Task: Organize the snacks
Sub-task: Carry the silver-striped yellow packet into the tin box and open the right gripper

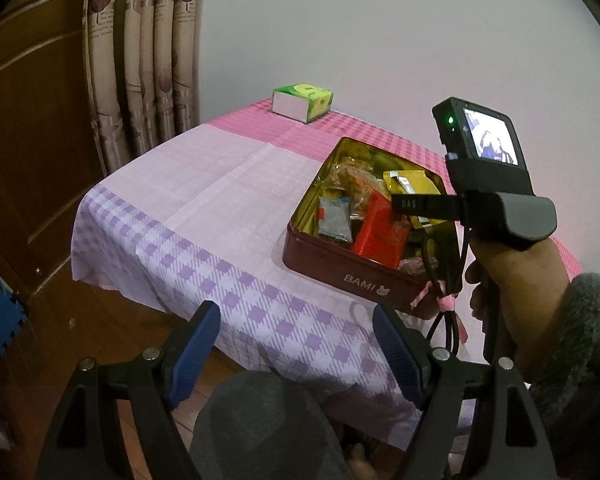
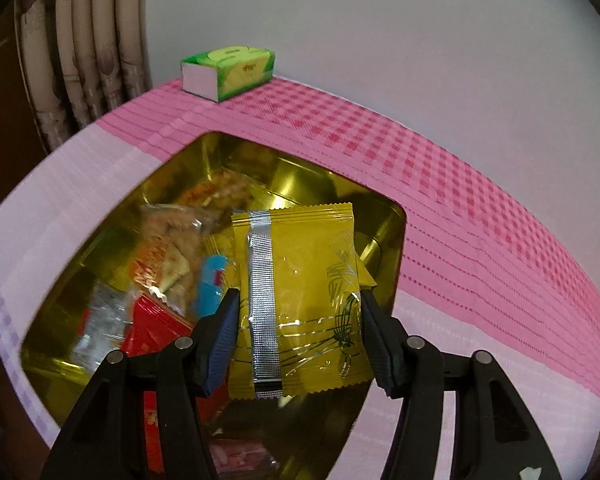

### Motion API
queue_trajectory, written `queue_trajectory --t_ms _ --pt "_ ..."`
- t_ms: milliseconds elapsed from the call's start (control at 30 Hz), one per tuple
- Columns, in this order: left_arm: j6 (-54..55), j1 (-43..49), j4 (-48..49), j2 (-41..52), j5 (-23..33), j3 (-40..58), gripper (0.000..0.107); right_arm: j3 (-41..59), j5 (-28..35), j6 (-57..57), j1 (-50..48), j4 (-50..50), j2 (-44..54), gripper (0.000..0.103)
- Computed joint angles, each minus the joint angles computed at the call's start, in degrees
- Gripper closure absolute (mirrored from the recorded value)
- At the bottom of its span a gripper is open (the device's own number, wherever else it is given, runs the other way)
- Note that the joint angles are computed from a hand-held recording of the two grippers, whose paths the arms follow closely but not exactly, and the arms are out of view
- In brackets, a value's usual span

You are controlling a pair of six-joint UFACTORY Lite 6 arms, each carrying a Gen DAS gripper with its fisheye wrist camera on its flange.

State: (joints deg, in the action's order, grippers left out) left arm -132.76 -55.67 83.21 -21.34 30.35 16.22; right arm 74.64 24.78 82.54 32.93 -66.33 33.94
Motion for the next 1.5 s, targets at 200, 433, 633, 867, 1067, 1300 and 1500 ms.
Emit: queue_trajectory --t_ms 200,433,633,867,1067,1300,1500 --pt "-0.1 0.1 0.1 0.1 -0.1 0.0 0.027 0.3 1.5 1.8 0.8 -2.3 0.9 0.049" --pt "-0.3 0.2 0.4 0.2 -0.2 0.0 0.027 2.0 2.8 0.9 1.2 -1.2 2.3 0.047" --pt "-0.1 0.1 0.2 0.1 -0.1 0.0 0.027 1.5 2.4 0.9 0.7 -1.1 2.3 0.044" --pt "0.8 0.1 -0.7 -0.4 -0.1 0.0 0.027 1.1 2.8 1.3 0.6 -2.0 2.2 0.042" --pt "1.2 -0.1 -1.3 -0.4 0.0 0.1 0.027 1.5 3.9 2.0 1.4 -2.6 2.6 0.041" --pt "3.5 0.5 -2.3 -1.4 -0.6 0.1 0.027 1.9 3.6 1.3 1.2 -1.8 2.8 0.041" --pt "5.3 -3.4 -4.9 -2.7 4.3 0.7 0.027 -8.6 7.7 12.6 4.1 -12.7 -7.9 0.005"
